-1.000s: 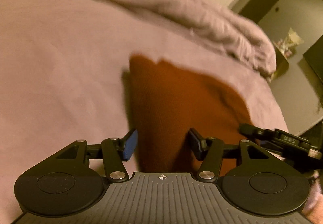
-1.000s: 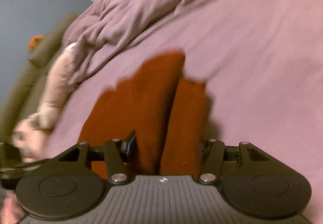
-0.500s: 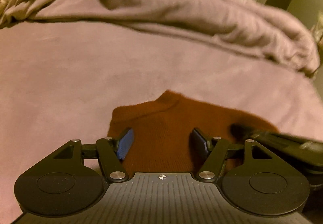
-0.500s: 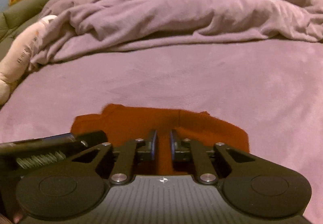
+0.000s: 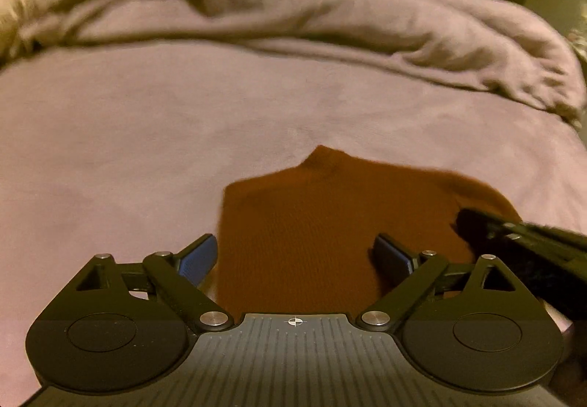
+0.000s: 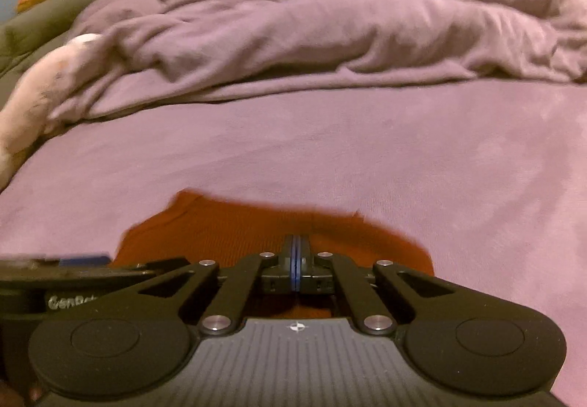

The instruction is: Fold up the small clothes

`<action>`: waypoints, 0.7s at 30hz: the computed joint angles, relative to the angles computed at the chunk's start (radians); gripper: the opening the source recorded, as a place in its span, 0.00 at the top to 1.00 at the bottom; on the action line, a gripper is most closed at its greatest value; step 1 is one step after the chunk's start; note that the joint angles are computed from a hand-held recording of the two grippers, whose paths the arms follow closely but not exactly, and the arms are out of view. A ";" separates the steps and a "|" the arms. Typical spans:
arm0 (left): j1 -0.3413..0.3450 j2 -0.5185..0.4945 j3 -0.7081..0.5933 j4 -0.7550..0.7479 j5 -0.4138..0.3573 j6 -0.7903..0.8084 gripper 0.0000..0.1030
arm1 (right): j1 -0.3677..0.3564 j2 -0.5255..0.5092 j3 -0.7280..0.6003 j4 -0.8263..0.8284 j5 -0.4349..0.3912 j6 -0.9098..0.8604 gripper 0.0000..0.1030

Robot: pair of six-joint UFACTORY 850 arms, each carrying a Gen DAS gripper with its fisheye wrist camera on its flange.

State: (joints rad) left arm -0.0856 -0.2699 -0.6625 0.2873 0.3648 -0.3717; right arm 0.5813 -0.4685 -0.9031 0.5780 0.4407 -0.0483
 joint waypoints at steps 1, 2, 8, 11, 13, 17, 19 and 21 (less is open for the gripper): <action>0.020 0.048 0.055 0.088 0.032 -0.081 0.07 | 0.020 0.055 0.069 -0.039 0.047 0.056 0.94; 0.042 0.096 0.106 0.184 0.041 -0.181 0.07 | 0.041 0.109 0.137 -0.090 0.070 0.136 0.86; 0.093 0.180 0.281 0.280 0.105 -0.312 0.05 | 0.236 0.228 0.340 0.182 0.178 -0.051 0.83; 0.092 0.147 0.272 0.259 0.108 -0.309 0.01 | 0.260 0.232 0.349 0.272 0.169 -0.121 0.83; 0.067 0.166 0.266 0.218 0.059 -0.283 0.01 | 0.260 0.212 0.344 0.281 0.178 -0.170 0.83; 0.016 0.180 0.275 0.031 0.029 -0.084 0.01 | 0.273 0.215 0.326 0.374 0.155 -0.247 0.83; 0.013 0.175 0.275 0.000 0.025 -0.063 0.00 | 0.280 0.197 0.319 0.390 0.163 -0.263 0.83; 0.005 0.178 0.277 -0.047 0.014 -0.024 0.00 | 0.273 0.193 0.311 0.389 0.151 -0.265 0.83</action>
State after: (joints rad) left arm -0.0810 -0.0914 -0.3858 0.2402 0.3792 -0.3962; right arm 0.8542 -0.2755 -0.5925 0.9669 0.5914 -0.3128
